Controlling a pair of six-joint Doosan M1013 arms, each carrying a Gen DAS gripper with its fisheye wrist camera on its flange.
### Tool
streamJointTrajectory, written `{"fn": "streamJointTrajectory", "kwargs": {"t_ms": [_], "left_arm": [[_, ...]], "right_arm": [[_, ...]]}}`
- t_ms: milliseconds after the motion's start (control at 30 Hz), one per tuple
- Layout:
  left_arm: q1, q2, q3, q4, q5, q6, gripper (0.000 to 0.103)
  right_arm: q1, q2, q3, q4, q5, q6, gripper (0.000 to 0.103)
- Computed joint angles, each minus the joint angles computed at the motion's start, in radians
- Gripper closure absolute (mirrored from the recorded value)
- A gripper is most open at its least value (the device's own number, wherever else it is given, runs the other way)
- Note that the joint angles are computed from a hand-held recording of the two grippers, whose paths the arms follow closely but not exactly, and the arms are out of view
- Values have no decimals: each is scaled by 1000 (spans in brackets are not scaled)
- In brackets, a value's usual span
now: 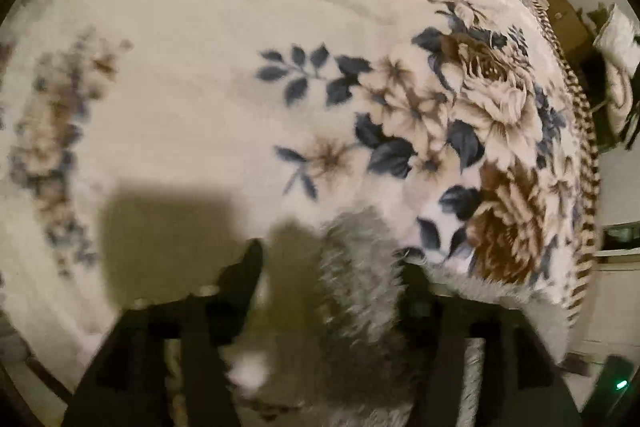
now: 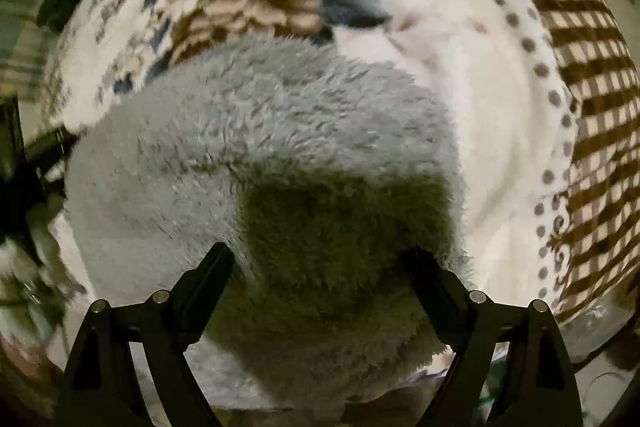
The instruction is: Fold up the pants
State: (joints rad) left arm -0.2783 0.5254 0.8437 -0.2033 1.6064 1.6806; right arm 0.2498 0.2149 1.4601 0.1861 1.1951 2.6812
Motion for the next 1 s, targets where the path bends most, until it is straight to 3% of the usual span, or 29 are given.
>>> {"fn": "streamJointTrajectory", "kwargs": {"t_ms": [67, 133, 433, 533, 667, 767, 833, 1000], "left_arm": [[2, -39, 39, 18, -46, 3, 28], [4, -70, 65, 30, -71, 7, 14], [8, -159, 157, 30, -61, -26, 13], [23, -189, 216, -22, -49, -28, 13], [56, -205, 302, -137, -16, -45, 13], [79, -206, 343, -225, -19, -56, 13], [90, -195, 348, -274, -15, -51, 12], [104, -153, 338, -369, 39, -22, 10]], "right_arm": [[0, -16, 13, -10, -12, 0, 13], [3, -28, 19, -19, -8, 0, 13], [9, -113, 92, -27, -7, 21, 4], [-1, -136, 156, 11, -84, 11, 2], [-38, -160, 275, 176, -249, -85, 2], [-64, -171, 366, 381, -403, -229, 2], [-79, -172, 416, 582, -493, -399, 2], [-78, -155, 436, 664, -544, -484, 0]]}}
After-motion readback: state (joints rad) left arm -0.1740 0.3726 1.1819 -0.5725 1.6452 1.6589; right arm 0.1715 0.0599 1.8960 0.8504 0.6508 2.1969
